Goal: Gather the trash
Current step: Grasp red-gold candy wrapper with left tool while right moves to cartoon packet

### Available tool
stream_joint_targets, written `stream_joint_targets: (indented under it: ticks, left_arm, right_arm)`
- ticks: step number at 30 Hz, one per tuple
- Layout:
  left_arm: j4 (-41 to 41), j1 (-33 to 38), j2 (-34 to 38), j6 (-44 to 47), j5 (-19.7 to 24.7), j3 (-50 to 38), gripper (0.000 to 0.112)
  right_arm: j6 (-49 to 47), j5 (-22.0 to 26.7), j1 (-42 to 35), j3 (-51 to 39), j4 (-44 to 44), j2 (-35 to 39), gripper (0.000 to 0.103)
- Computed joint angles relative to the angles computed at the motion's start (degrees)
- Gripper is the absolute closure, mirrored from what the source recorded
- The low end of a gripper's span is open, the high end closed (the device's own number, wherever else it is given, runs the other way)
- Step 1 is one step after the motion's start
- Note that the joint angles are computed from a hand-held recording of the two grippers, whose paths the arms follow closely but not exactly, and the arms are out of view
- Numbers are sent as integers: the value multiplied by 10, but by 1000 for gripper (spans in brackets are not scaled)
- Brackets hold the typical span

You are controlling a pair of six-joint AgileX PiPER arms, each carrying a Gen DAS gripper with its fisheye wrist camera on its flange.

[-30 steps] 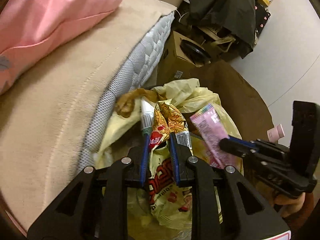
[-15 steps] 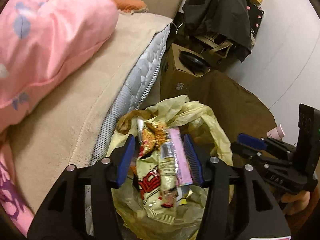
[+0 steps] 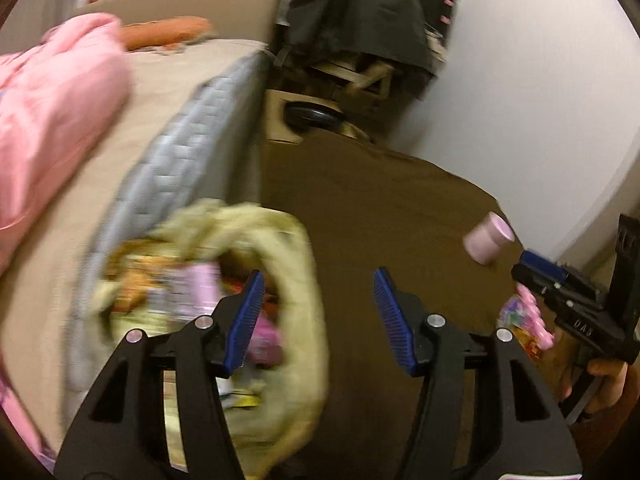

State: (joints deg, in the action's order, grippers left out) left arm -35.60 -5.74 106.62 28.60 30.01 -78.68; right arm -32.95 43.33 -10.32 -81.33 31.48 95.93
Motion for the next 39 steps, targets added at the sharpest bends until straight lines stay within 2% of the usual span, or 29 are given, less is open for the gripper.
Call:
stream_joint_targets:
  ticks: [4, 9, 11, 15, 19, 22, 23, 26, 29, 33, 36, 39]
  left_arm:
    - [10, -83, 25, -1, 8, -15, 58]
    - [18, -164, 62, -8, 20, -40, 58]
    - [9, -189, 74, -3, 33, -54, 58]
    - [-21, -230, 102, 13, 66, -91, 58]
    - [35, -273, 138, -51, 74, -136, 58]
    - [96, -300, 163, -121, 78, -162, 58]
    - [107, -304, 174, -140, 91, -175, 59]
    - [87, -300, 192, -142, 121, -189, 81]
    - [65, -296, 184, -120, 115, -172, 91]
    - [70, -289, 155, -113, 86, -135, 93]
    - [123, -273, 126, -164, 43, -93, 93]
    - [142, -250, 114, -194, 29, -72, 93]
  right_arm:
    - [-50, 1, -102, 36, 17, -28, 52]
    - [-92, 33, -192, 52, 14, -32, 39]
    - [-106, 55, -219, 51, 1, -30, 39]
    - [-161, 56, -285, 80, 36, -37, 39]
    - [-174, 42, -324, 107, 52, -44, 39]
    - [-194, 51, -346, 119, 75, -39, 39]
    - [-196, 54, -348, 120, 80, -39, 39]
    - [-217, 47, -347, 138, 94, -49, 39]
    - [-216, 31, -325, 151, 80, -58, 39]
    - [-220, 32, -290, 162, 69, -61, 39]
    - [-255, 68, -277, 161, 100, -49, 39]
    - [-275, 88, -252, 158, 112, -35, 39]
